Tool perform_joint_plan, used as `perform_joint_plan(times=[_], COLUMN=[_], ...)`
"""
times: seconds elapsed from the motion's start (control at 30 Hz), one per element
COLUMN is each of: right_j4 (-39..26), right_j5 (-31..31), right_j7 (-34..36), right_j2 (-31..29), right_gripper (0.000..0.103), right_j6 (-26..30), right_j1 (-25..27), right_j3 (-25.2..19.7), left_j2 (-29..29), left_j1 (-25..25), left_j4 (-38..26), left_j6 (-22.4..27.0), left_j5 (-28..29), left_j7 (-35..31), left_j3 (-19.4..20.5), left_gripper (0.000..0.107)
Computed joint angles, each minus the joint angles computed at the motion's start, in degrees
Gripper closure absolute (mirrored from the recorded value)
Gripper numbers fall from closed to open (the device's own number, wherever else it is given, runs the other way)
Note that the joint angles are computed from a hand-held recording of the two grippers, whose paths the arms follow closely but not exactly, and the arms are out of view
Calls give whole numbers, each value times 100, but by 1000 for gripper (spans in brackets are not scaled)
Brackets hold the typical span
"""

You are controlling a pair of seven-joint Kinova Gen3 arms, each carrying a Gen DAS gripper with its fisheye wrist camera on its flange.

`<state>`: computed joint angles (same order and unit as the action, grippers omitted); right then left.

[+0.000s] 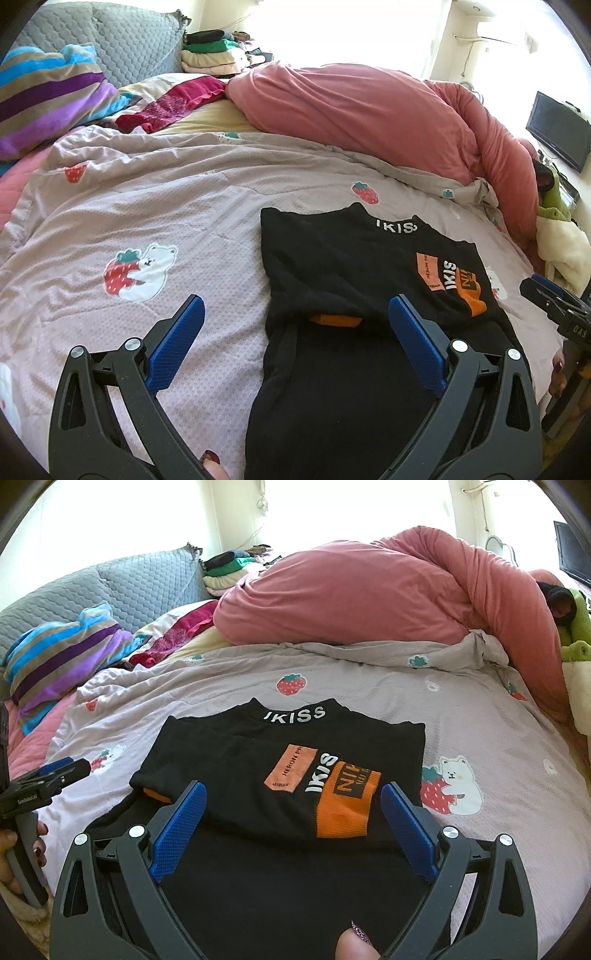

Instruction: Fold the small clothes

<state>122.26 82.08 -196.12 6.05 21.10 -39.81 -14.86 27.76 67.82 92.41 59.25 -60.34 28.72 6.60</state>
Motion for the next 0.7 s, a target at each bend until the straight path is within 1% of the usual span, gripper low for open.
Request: perform_joint_plan(times=[0.4,0.7], right_j4=[313,526], right_j5=[32,-122], right_j7=[-151,-38], right_j2=[-339,-584], right_gripper=[8,8], right_j6=[73,114], right_j1=[78,134], right_j3=[-120,-224], left_j2=[-25,-2], left_j1=[205,303], left_j4=[17,-46], left_j6=[296,506], left_j5=[147,465], left_j7=[61,-34], left_j3=[121,204], left_gripper=[14,14])
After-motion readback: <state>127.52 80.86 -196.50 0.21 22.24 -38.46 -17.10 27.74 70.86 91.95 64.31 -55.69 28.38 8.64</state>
